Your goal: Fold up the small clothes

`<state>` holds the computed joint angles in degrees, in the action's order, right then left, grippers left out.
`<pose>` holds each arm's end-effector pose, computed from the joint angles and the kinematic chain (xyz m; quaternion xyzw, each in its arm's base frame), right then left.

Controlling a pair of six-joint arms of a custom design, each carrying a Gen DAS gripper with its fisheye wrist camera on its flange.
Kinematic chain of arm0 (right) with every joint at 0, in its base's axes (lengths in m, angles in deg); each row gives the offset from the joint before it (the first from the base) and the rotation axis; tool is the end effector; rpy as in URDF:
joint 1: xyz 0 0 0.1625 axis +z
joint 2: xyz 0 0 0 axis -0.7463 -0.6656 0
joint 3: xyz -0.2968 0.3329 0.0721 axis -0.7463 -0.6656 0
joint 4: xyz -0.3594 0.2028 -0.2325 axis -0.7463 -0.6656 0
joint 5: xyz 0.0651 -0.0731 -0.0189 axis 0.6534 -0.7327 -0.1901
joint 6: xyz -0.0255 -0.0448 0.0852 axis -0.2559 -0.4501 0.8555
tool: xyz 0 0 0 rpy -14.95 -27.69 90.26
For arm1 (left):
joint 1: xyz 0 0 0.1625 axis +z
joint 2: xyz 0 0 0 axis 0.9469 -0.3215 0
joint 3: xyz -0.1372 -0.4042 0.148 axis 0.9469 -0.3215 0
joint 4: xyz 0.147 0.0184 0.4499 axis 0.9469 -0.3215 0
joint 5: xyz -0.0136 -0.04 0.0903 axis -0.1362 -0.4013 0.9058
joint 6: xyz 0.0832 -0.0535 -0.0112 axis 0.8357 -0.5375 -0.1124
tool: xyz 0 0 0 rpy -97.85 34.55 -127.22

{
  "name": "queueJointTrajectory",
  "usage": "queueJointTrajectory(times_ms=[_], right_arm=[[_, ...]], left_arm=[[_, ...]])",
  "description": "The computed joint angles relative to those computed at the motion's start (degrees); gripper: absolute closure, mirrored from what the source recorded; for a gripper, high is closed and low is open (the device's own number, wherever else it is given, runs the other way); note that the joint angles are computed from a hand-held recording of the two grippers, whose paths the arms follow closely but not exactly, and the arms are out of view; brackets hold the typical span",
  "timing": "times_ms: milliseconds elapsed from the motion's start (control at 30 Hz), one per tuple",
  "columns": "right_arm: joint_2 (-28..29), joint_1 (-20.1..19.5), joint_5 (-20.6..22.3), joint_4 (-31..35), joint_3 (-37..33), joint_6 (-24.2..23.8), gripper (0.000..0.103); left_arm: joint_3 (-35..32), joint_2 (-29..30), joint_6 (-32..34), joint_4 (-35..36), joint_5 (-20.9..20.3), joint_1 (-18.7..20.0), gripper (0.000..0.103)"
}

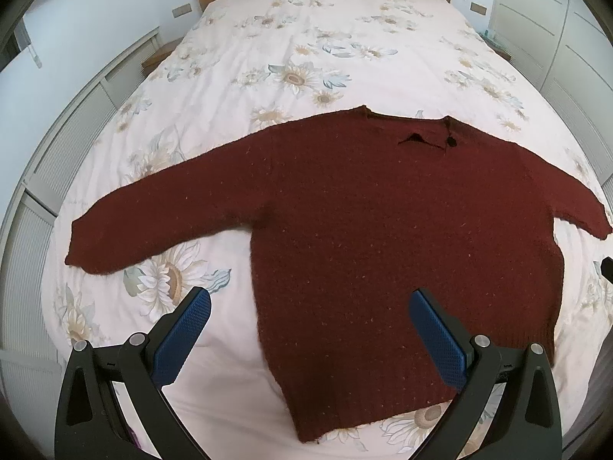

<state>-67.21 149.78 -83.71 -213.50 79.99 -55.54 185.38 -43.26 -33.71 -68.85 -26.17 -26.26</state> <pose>0.1612 -0.5296 0.2914 0.0209 -0.8647 0.2568 0.4312 -0.2957 -0.5894 0.1676 0.2015 0.8875 -0.1745 0.3760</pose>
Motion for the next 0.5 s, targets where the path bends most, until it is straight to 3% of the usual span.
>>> queueJointTrajectory(times_ms=[500], right_arm=[[0.32, 0.32, -0.42, 0.74, -0.39, 0.06, 0.001]], left_arm=[[-0.27, 0.2, 0.29, 0.59, -0.1, 0.0, 0.001]])
